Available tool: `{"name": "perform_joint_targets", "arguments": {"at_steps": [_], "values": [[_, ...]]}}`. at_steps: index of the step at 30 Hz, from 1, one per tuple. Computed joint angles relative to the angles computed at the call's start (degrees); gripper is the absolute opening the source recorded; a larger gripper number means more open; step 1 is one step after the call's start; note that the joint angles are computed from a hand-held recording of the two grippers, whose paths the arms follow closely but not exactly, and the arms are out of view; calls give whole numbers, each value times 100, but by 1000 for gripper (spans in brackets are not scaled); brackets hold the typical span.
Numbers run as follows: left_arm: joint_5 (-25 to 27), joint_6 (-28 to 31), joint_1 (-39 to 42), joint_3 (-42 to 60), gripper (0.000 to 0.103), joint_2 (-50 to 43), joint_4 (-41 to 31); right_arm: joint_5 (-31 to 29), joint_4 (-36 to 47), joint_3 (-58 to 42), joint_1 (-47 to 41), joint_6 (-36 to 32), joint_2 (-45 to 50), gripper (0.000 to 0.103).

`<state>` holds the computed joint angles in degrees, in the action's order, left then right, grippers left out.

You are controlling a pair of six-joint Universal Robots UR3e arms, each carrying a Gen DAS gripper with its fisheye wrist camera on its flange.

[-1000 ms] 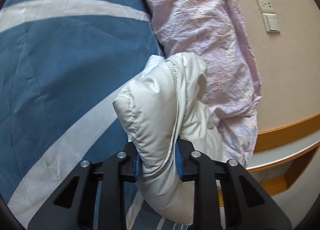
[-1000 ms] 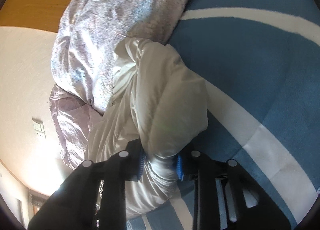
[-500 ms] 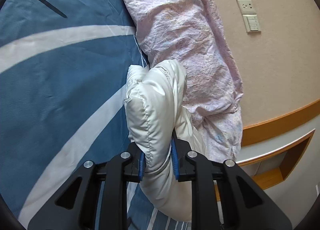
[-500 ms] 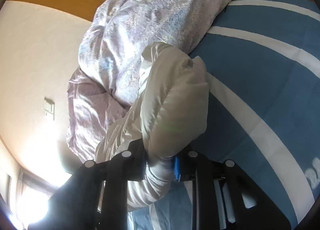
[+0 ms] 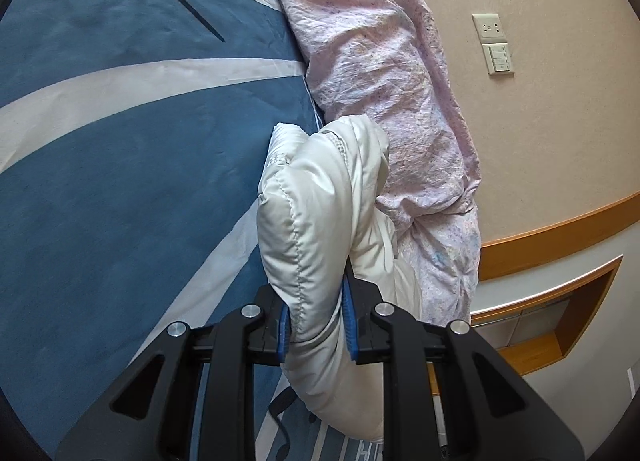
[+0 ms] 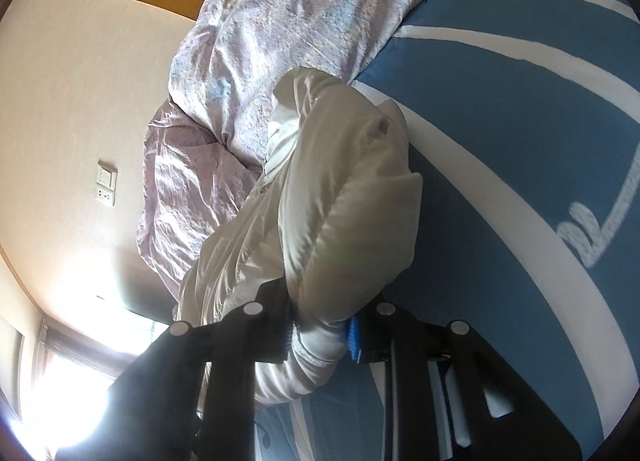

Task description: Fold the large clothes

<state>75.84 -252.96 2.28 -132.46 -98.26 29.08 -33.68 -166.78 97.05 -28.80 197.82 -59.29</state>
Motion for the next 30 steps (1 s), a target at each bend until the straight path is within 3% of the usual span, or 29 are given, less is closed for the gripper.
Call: {"name": "perform_joint_targets", "arguments": {"at_steps": [11, 16, 19, 21, 22, 24, 27, 30], "values": [[-77, -75, 29, -715, 21, 394, 321, -42, -59, 1016, -205, -435, -671, 21], [-148, -155, 76, -846, 27, 227, 473, -474, -139, 1190, -153, -478, -706, 34], [23, 29, -13, -810, 36, 362, 178, -894, -308, 1402, -130, -427, -941, 49], [148, 157, -74, -786, 60, 445, 26, -1196, -535, 1575, -122, -369, -1121, 56], [254, 211, -120, -762, 65, 510, -124, -1380, -654, 1629, -98, -306, -1199, 59], [348, 302, -155, -770, 68, 537, -173, -1965, -1031, 1756, 19, -154, -1371, 61], [518, 422, -241, -723, 72, 585, -311, -3506, -1854, 1904, 431, -42, -1675, 65], [829, 564, -404, -610, 77, 645, -541, -3949, -2099, 1805, 724, -430, -1833, 65]]}}
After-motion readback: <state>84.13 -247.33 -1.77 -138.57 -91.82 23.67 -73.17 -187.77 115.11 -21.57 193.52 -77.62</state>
